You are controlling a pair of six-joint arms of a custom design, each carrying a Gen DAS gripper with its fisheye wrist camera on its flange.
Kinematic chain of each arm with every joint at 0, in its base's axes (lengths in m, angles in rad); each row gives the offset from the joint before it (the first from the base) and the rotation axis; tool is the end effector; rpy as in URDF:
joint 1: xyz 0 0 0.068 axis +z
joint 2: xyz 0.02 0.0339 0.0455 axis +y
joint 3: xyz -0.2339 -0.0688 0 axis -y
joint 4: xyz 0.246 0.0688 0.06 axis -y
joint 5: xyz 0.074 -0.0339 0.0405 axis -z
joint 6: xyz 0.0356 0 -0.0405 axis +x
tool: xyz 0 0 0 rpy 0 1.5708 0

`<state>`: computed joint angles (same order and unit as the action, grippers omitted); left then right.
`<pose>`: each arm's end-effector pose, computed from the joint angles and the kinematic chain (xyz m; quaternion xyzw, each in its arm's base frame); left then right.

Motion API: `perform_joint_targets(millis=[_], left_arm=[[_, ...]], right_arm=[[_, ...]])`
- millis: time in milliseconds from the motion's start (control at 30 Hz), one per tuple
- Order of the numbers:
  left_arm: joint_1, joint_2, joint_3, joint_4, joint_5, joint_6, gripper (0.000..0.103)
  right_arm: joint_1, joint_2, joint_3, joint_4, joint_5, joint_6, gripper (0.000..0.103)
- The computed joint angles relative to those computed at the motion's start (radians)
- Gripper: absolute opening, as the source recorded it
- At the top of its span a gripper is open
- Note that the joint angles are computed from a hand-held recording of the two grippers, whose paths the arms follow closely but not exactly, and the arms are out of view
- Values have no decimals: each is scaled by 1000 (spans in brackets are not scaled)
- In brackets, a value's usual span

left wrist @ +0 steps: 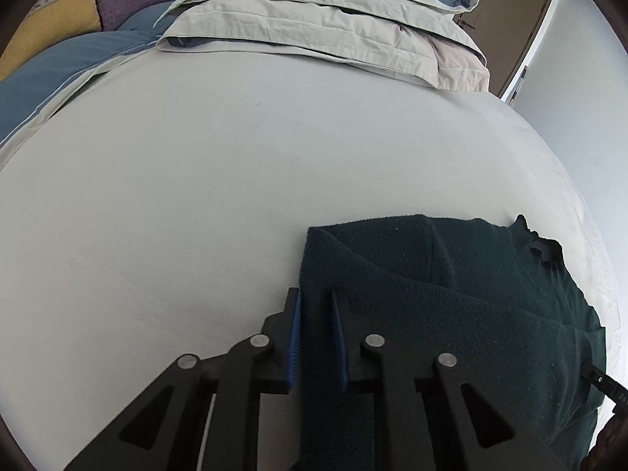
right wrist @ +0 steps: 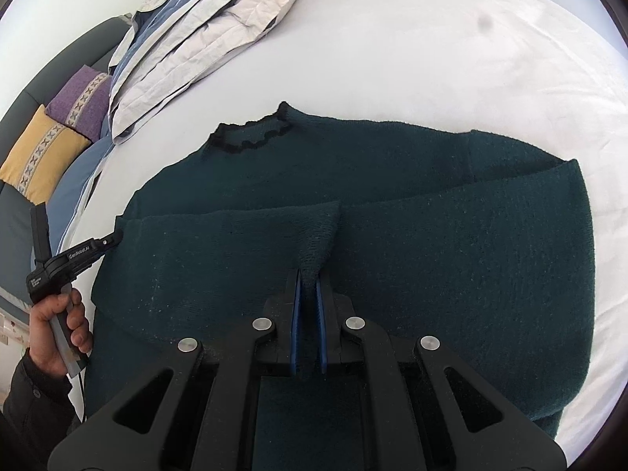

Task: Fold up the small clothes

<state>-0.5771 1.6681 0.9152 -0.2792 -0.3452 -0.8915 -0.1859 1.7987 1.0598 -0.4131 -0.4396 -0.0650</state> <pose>0.2734 -0.1636 0.1296 -0.1938 0.9308 -0.0528 0.3055 0.3353 -0.0476 0.1230 0.0124 0.9556 0.1862 0.2280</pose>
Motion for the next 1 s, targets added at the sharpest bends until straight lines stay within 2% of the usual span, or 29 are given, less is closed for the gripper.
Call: perform_joint_targets(millis=[200,367,467,533,633,667,733,767,833,867,1000], left_arm=[[-31,-29,-61,36,-57,-30,12],[-64,27,2,-24,-129,-28,13],[-61,11,-21,-6,-122,-30,14],[-59,7,-33,10,-120,-29,14],[-62,15,-22,-5,-134,-29,19],[-60,11,-22,-12,-134,-34,24],[-53,-42,-58,-15,-121,-58,45],[-50,-90,-97,-15,-106,-78,58],[-66,-212,-191,-29,-88,-117,61],[-91,-273,-226,-57,-91,-136,61],[-286,-518,-341,-247,-159,-300,61]], right_arm=[[12,18,-15,62,22,47,6],[9,44,-8,77,18,50,6],[32,-41,-57,82,60,41,6],[42,-27,-49,72,86,28,6],[3,43,-26,100,5,37,5],[-10,49,-23,100,-27,43,6],[-29,27,-30,78,-55,39,11],[-32,-9,-53,75,-36,32,17],[-51,-123,-133,88,-1,16,35],[-75,-184,-176,90,-5,11,52],[-242,-396,-280,-62,-101,-96,54]])
